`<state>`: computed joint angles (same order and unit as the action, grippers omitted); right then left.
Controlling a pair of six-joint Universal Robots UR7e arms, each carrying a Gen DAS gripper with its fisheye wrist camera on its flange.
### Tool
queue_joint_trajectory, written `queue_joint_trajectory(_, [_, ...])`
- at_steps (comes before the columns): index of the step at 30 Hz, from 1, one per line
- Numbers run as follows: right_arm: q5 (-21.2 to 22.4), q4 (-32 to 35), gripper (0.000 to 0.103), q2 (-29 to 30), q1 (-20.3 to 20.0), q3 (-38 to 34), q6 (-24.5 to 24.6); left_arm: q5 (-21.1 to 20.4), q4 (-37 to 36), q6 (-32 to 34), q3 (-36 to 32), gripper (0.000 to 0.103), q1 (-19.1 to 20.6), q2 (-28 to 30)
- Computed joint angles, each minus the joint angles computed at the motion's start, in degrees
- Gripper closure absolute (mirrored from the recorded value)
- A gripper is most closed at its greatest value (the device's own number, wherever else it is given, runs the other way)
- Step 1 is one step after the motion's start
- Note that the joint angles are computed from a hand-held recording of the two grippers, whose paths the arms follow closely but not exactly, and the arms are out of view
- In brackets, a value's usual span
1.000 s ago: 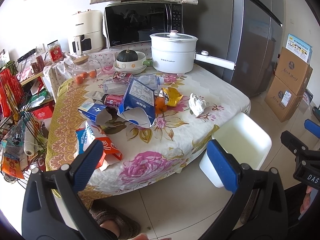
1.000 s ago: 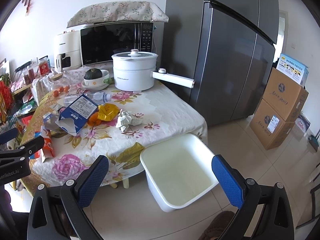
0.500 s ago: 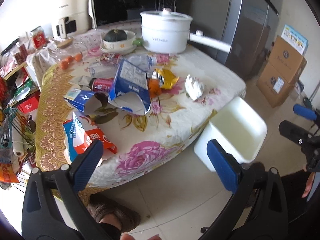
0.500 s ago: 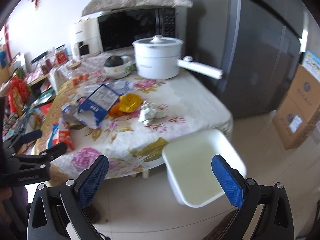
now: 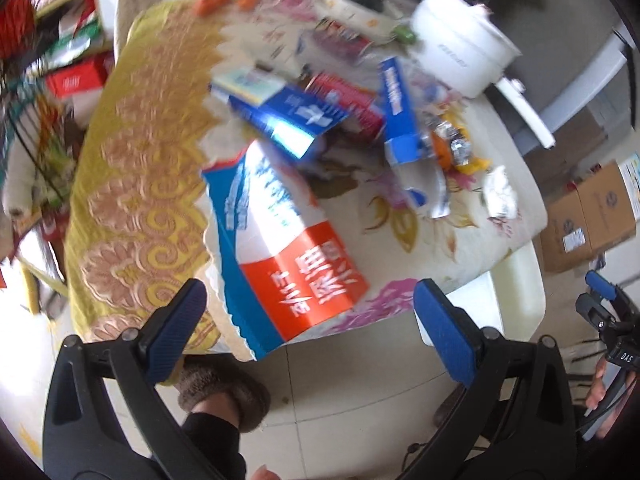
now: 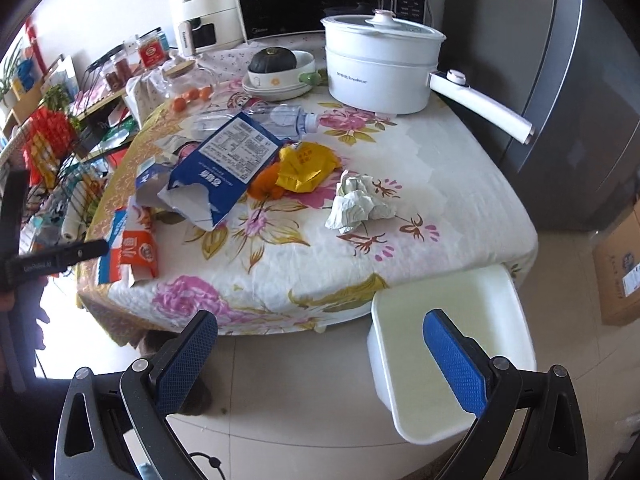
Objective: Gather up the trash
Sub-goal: 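Reach the right tool to the crumpled white tissue and close on it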
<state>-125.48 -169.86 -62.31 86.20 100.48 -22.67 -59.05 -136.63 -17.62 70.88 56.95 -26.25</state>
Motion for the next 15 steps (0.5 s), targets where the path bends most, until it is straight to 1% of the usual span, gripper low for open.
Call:
queue_joint_trajectory(2, [-0.72,3.28,0.0,1.0,-0.74,-2.16,2.4,-2.04,2.83,-2.87,-2.68,0.0,0.95,1.55])
queue_joint_trajectory(3, [-0.32,4.67,0.0,1.32,-1.08,-3.09,3.12,-2.15,3.51,-3.75,-3.76,0.0,1.19,2.21])
queue_joint_trajectory(6, [0.1,5.88,0.0,2.87,-1.35,-5.93,3.89,0.12,6.44,-6.04,-6.91,0.0,1.13,4.52])
queue_joint_trajectory(8, [-0.17,5.44,0.0,4.03,-1.26,-7.45,3.73,-0.28,7.3,-7.83,-8.57,0.0,1.67,5.79])
queue_joint_trajectory(10, [0.26,6.02,0.0,5.14,-1.4,-9.36,4.24,-2.03,7.0,-9.18,-9.43,0.0,2.55,6.47])
queue_joint_trajectory(12, [0.55,7.09,0.0,6.24,-1.67,-11.29,4.94,-1.28,3.76,-9.56,-8.35,0.001,2.64,6.37])
queue_joint_trajectory(13, [0.49,7.73,0.0,6.95,-1.8,-12.47,5.45,-1.57,2.28,-9.1,-7.97,0.002,2.74,6.28])
queue_joint_trajectory(14, [0.59,8.68,0.0,7.83,-2.09,-14.02,6.24,-2.28,0.76,-8.91,-7.42,0.004,2.92,6.05])
queue_joint_trajectory(15, [0.81,9.37,0.0,8.48,-2.36,-15.19,6.9,-3.2,-0.63,-8.78,-7.01,0.009,3.19,5.79])
